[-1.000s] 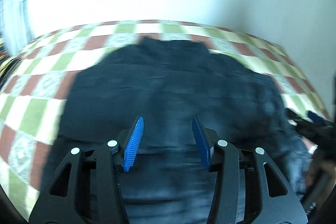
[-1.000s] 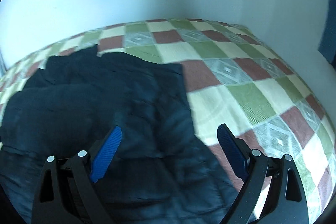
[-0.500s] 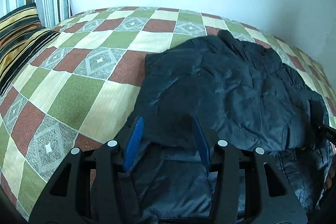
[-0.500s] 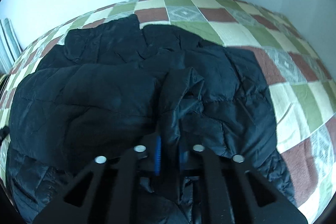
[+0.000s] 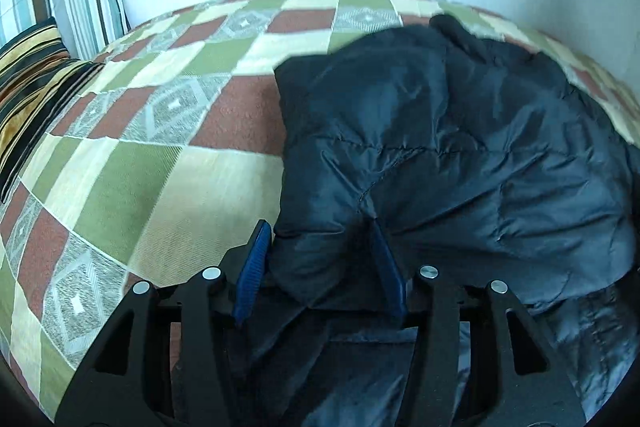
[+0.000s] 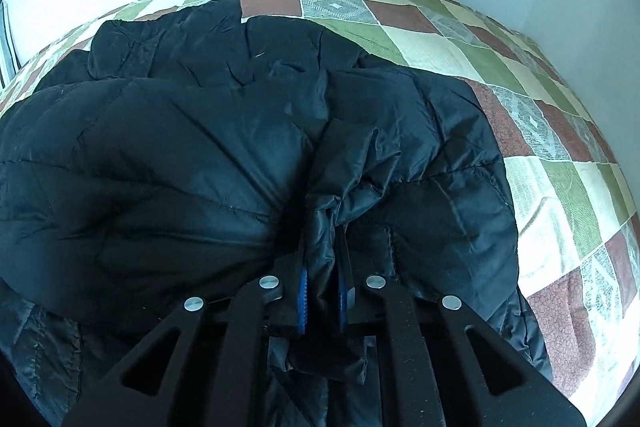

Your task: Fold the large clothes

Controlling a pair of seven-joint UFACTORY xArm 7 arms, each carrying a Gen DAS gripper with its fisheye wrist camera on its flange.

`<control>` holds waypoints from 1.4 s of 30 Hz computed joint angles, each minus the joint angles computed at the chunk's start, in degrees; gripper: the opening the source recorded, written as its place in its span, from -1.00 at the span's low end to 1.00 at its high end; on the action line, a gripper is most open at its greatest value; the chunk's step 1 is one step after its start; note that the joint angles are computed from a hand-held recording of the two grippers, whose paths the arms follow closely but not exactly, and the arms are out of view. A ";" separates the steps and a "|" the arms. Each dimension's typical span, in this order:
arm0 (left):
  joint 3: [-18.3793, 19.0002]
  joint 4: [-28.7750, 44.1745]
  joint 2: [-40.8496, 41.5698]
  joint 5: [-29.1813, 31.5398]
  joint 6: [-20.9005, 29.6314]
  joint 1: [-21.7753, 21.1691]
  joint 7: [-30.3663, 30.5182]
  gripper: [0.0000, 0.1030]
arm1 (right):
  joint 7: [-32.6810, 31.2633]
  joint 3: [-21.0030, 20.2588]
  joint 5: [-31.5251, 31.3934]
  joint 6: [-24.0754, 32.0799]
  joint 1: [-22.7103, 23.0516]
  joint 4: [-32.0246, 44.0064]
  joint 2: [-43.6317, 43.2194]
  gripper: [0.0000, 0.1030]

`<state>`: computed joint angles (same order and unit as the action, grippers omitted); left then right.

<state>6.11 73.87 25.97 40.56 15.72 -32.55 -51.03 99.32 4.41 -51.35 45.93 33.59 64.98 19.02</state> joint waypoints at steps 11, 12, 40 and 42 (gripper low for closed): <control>-0.56 -3.64 -5.85 3.07 -0.56 0.54 -4.36 0.00 | 4.22 1.12 -3.33 4.49 1.55 -0.86 -3.88 -0.37; -0.79 -3.69 -6.45 3.73 -1.32 0.60 -4.94 0.00 | 5.29 1.41 -4.47 5.18 1.78 -0.59 -4.52 -0.36; -0.09 8.77 2.75 -9.14 -2.82 -5.11 6.33 0.12 | 10.40 1.63 -11.59 4.42 -0.34 3.25 -4.71 0.17; -1.69 10.11 3.64 -9.91 -2.14 -4.32 8.34 0.12 | 8.45 1.90 -11.69 0.93 -0.89 5.63 -2.38 0.17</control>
